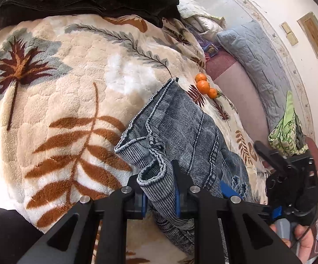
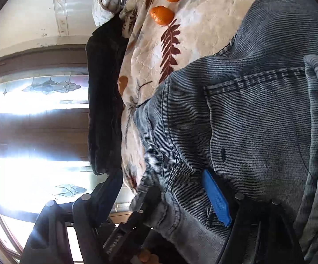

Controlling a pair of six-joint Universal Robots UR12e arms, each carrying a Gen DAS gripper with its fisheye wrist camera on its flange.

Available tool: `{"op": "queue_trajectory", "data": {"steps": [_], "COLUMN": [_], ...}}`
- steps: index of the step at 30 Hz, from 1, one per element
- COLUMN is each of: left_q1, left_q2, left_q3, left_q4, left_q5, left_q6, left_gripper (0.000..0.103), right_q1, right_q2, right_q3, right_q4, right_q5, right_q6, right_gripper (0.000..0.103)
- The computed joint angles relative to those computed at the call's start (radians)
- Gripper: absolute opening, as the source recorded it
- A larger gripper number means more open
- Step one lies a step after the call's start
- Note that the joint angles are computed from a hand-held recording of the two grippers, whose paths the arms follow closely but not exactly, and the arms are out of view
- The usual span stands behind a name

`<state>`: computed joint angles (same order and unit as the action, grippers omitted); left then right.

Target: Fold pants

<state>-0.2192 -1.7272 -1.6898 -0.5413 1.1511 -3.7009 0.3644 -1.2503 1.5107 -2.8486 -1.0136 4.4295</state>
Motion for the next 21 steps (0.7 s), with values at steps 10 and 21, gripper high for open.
{"op": "queue_trajectory", "data": {"steps": [10,21], "left_q1": [-0.046,-0.132], "left_q2": [0.010,0.027], "left_q3": [0.008,0.054], "left_q4": [0.062,0.158], "left_q5": [0.143,0.320], "left_q6": [0.081,0.237], "left_gripper": [0.018,0.017], "right_q1": [0.011,-0.044], "right_q2": [-0.072,-0.113], "right_q3": [0.110,0.170], "right_q4": [-0.186,-0.058], "right_q5": [-0.068,0.011], "right_q6": [0.093,0.129], "right_gripper": [0.080,0.079]}}
